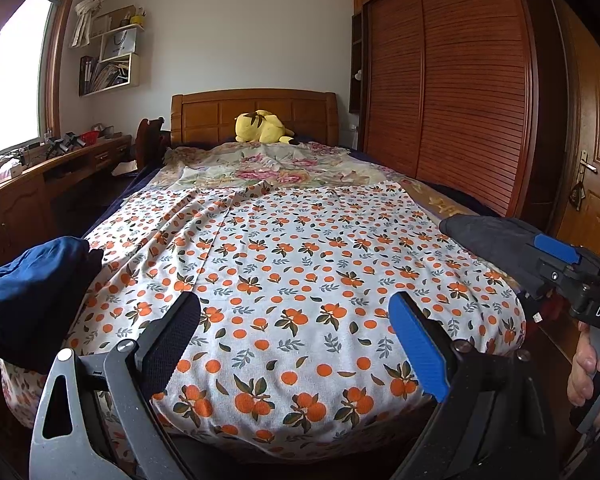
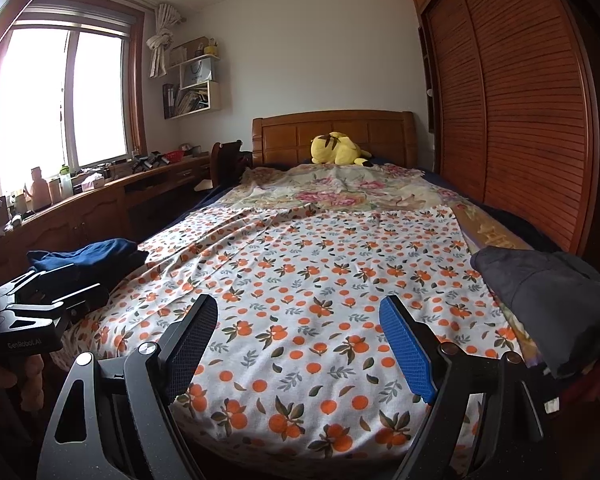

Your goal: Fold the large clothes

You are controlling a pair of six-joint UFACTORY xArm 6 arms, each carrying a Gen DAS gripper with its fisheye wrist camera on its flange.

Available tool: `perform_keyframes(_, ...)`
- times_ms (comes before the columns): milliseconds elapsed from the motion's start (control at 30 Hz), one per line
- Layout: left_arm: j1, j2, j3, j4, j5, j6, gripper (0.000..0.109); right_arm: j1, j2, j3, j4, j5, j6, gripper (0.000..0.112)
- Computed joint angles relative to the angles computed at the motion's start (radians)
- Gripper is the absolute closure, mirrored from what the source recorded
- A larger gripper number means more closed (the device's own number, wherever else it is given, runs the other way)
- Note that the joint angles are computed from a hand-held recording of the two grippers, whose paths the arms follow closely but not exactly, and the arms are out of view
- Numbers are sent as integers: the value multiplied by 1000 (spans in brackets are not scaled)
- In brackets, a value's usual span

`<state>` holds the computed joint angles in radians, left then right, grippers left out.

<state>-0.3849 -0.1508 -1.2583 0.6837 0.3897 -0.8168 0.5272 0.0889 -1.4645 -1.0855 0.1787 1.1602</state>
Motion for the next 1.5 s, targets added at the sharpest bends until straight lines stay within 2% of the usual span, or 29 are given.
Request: perform_keyframes(1500,-8,-17,2,19,3,-18,13,-40,-16,26,24,-58,-43,28)
